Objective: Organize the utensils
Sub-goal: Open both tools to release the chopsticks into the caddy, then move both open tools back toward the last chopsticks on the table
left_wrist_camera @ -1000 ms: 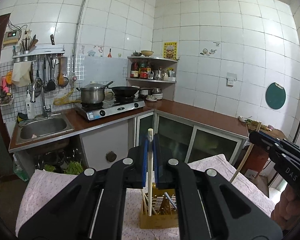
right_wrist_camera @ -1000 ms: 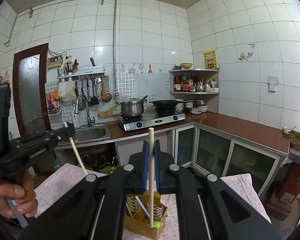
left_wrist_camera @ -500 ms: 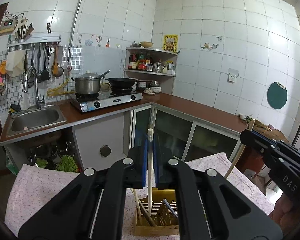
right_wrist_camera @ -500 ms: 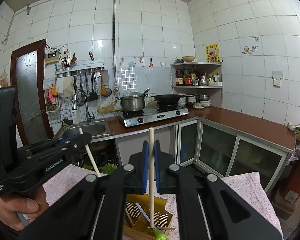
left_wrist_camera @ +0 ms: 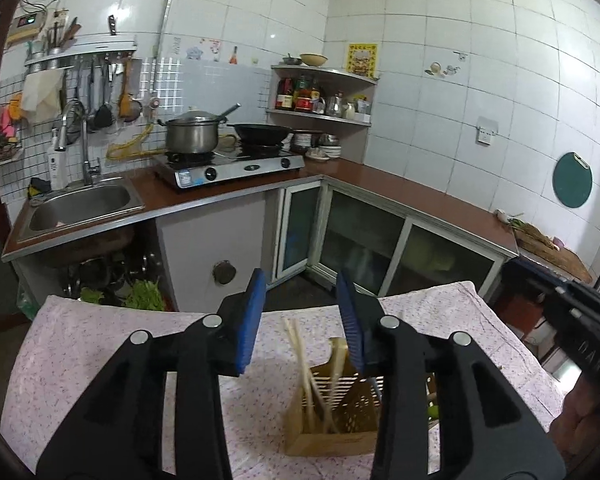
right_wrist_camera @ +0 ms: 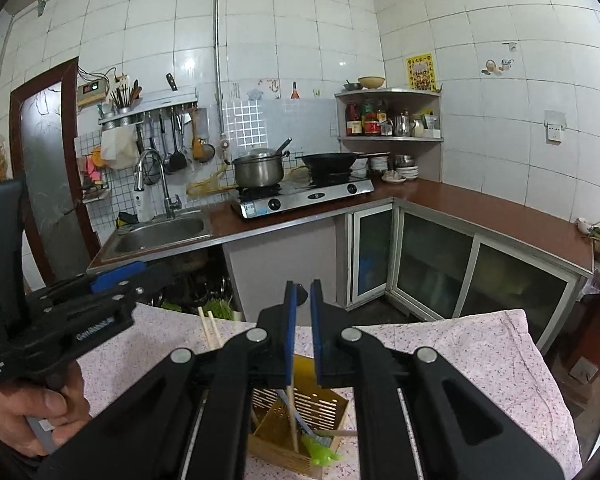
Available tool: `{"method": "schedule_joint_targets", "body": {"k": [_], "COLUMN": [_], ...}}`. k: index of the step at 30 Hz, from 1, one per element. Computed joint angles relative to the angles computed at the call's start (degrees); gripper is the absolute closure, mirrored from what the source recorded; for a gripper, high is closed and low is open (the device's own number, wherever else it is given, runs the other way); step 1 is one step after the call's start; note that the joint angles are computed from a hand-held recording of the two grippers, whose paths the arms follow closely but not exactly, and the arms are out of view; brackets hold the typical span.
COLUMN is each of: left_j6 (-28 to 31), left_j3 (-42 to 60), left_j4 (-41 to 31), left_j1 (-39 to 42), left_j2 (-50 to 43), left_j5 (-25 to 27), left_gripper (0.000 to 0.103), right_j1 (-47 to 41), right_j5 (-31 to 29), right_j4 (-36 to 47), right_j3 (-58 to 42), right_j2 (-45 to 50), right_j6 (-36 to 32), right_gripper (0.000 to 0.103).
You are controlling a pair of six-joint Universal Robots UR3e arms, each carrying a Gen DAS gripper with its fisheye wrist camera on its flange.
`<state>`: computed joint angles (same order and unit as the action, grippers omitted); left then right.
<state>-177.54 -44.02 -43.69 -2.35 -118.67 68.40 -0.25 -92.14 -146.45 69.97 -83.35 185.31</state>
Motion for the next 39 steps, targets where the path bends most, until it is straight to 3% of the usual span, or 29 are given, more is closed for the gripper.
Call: {"method": "schedule_joint_targets", "body": {"k": [6, 9, 16, 23, 32, 39], "left_j6": [2.67, 3.71, 7.8, 13.26, 18.41, 16.61], "left_j3": [-17.72, -28.16, -59.57, -79.82, -87.35, -79.87], "left_j4": [3.9, 6.25, 13.91, 14.71, 9.78, 10.3], "left_j1": [5.01, 8.13, 16.54, 20.26, 21.34, 16.83], "left_j2": [11.74, 17.87, 35.08, 46.0, 51.88, 43.24], "left_j5": [-0.9, -1.85, -4.26, -5.15, -4.97, -1.24], "left_gripper": [0.065, 0.063, 0.056, 0.054, 0.052, 0.05], "right_j1": [-0.59, -2.33, -2.2, 2.79, 12.07, 12.99], "right_j5": [-0.45, 0.27, -1.36, -2.67, -7.49, -6.37], "right_j4": [-1.65, -2.52, -3.4, -5.17, -7.91, -6.62], "right_j3": [9.84, 19.04, 38.96, 55.57, 56.91, 48.25], "right_j2": [-7.83, -14.52, -26.14, -30.79, -24.98, -15.78], "right_j6": [-0.25, 0.25, 2.04, 7.21, 11.27, 10.75], "right_gripper": [0.093, 0.073, 0.073, 0.073, 0.073, 0.073]}}
